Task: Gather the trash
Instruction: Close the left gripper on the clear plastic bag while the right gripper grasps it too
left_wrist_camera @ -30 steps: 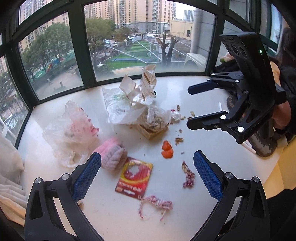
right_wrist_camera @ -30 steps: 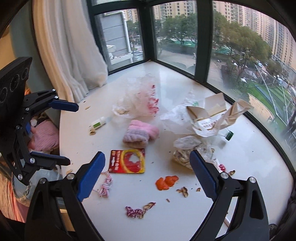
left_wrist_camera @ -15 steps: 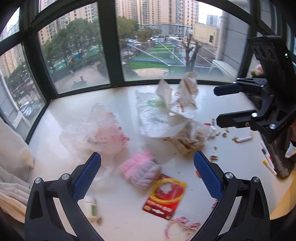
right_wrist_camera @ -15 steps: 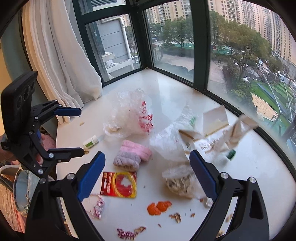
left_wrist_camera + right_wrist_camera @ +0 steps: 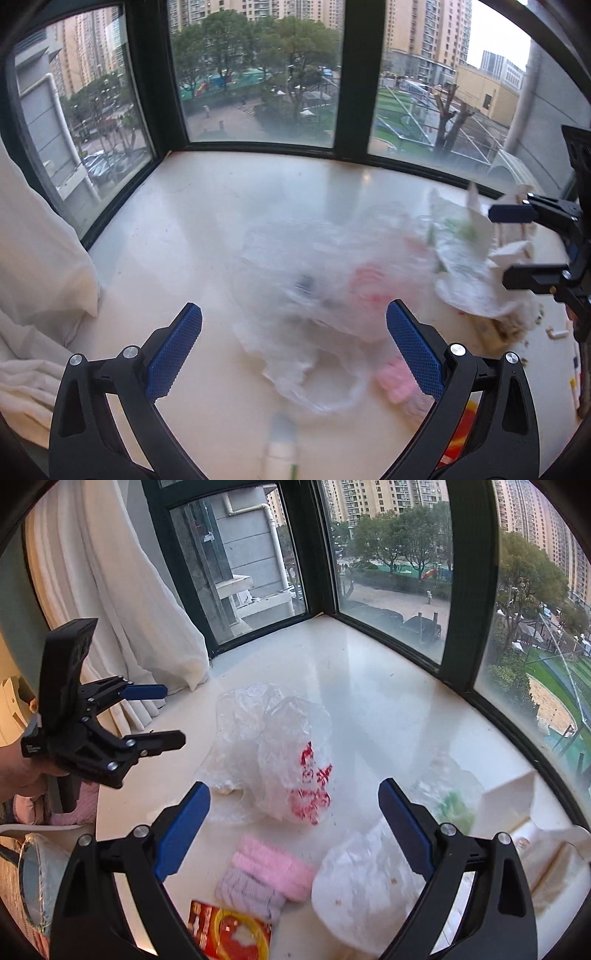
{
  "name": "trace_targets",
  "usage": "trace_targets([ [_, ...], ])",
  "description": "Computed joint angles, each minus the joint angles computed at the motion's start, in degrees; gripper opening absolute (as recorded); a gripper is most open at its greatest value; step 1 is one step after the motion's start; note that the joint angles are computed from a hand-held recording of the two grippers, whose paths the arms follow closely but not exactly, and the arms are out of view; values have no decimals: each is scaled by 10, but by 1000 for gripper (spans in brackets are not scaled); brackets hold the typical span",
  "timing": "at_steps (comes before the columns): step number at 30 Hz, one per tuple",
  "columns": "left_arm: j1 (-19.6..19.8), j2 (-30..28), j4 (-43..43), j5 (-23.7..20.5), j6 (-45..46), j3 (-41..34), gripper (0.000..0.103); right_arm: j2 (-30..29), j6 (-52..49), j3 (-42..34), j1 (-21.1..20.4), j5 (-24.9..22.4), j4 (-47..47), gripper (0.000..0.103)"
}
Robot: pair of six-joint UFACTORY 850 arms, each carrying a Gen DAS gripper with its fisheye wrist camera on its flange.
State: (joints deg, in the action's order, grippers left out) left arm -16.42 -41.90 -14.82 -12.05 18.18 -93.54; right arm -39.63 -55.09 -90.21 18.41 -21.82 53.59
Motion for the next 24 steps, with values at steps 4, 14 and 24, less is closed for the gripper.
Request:
trace_targets([
  [4,20,-54,-95,-27,93,-63,97,-46,32,-52,6,-15,-28,89],
  [14,42,-155,-227,-121,216,-188,97,-147,172,-185,17,-58,-160,89],
  [24,46,-164,-294,-151,223,-195,24,-167,185,-208,16,-97,-161,23],
])
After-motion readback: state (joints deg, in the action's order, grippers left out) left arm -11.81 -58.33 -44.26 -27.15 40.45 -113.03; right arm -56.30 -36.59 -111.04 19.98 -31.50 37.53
